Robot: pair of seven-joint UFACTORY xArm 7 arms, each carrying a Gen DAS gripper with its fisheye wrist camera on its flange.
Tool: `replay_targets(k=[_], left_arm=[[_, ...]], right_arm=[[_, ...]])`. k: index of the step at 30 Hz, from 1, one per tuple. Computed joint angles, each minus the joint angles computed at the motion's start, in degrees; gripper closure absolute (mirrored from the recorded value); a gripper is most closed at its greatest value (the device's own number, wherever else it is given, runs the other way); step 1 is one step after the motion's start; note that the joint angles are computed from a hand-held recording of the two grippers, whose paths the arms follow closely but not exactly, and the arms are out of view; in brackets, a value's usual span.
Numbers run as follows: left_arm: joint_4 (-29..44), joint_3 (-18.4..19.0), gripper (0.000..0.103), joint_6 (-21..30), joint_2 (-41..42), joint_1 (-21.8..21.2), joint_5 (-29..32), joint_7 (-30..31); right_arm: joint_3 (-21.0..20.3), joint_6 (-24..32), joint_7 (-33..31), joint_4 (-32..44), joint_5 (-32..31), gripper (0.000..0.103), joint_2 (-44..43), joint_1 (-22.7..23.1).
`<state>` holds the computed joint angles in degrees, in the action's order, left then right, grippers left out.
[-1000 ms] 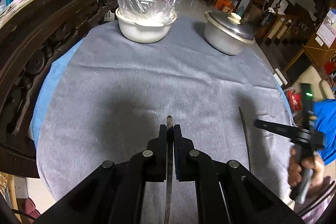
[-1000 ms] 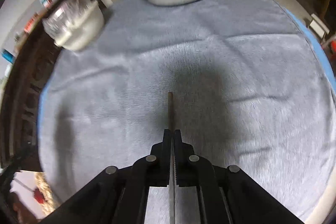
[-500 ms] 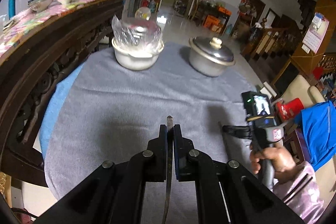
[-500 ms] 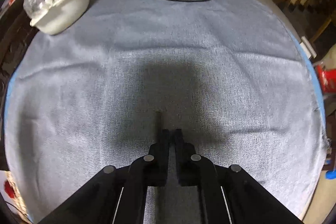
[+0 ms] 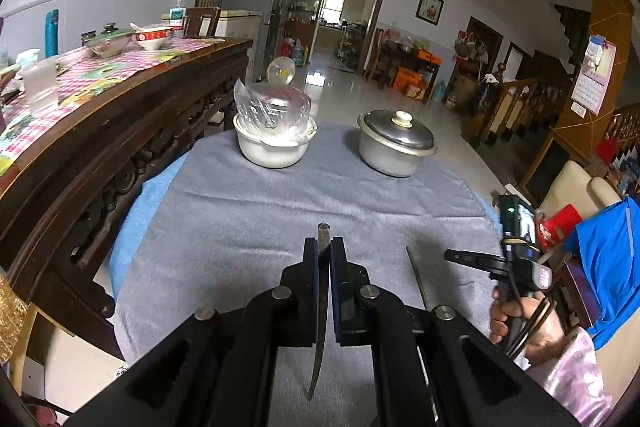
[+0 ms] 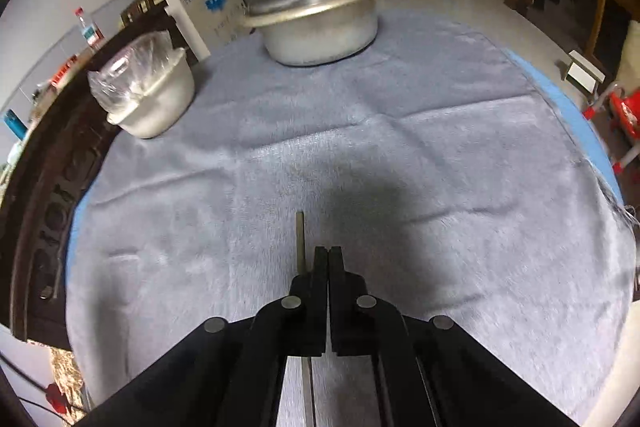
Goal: Organize utensils
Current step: 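Lift the held chopsticks with both grippers and carry them toward the metal cup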
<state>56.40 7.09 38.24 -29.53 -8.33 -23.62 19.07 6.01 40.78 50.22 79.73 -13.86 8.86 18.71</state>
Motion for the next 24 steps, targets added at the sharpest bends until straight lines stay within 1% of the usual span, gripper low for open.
replay_targets(k=[3, 5, 6, 7, 10, 13, 15, 18, 21, 22, 24], left_arm=[[-1.1, -0.1, 0.098, -0.3, -1.3, 0.1, -0.1, -0.2], [-2.0, -0.3, 0.098, -1.1, -2.0, 0.2, 0.2, -0.3], [-2.2, -0.2, 0.098, -1.4, -2.1, 0.1, 0.3, -0.3], [-2.2, -0.2, 0.098, -1.5, -2.2, 0.1, 0.5, -0.3], [-2.0, 0.3, 0.098, -1.2, -2.0, -0.1, 0.5, -0.4], [-1.6, 0.7, 0.098, -0.9, -1.5, 0.0, 0.3, -0.5], [-1.6, 0.7, 0.098, -0.9, -1.4, 0.1, 0.4, -0.5], [-1.4, 1.2, 0.098, -0.6, -1.3, -0.2, -0.3, 0.3], [-1.6, 1.3, 0.098, -0.5, -1.5, -0.3, -0.9, 0.6], [-1.6, 1.4, 0.098, -0.4, -1.6, -0.3, -1.0, 0.7], [-1.8, 1.3, 0.098, -0.1, -1.9, -0.2, -1.2, 0.6]], right_arm=[[0.3, -1.3, -1.9, -1.4, 3.6, 0.099, -1.2, -0.9], [0.7, 0.1, -4.4, 0.2, 6.7, 0.098, 0.1, -1.5], [0.9, 1.2, -5.9, 1.7, 8.0, 0.092, 1.3, -1.7], [0.9, 2.5, -6.6, 3.5, 8.2, 0.086, 3.1, -1.4], [0.3, 7.8, -7.7, 11.1, 7.2, 0.085, 9.5, -0.1], [-0.9, 15.6, -8.5, 20.6, 5.3, 0.085, 16.2, 1.8], [-2.2, 22.2, -8.9, 27.6, 2.8, 0.084, 20.8, 3.7], [-3.9, 26.0, -9.7, 32.3, -1.0, 0.08, 23.6, 6.1], [-4.1, 27.2, -10.7, 34.0, -1.1, 0.08, 24.5, 6.5], [-4.0, 27.5, -10.8, 34.7, -0.5, 0.08, 24.8, 6.4], [-2.3, 27.6, -11.4, 35.6, 5.0, 0.078, 25.5, 4.2]])
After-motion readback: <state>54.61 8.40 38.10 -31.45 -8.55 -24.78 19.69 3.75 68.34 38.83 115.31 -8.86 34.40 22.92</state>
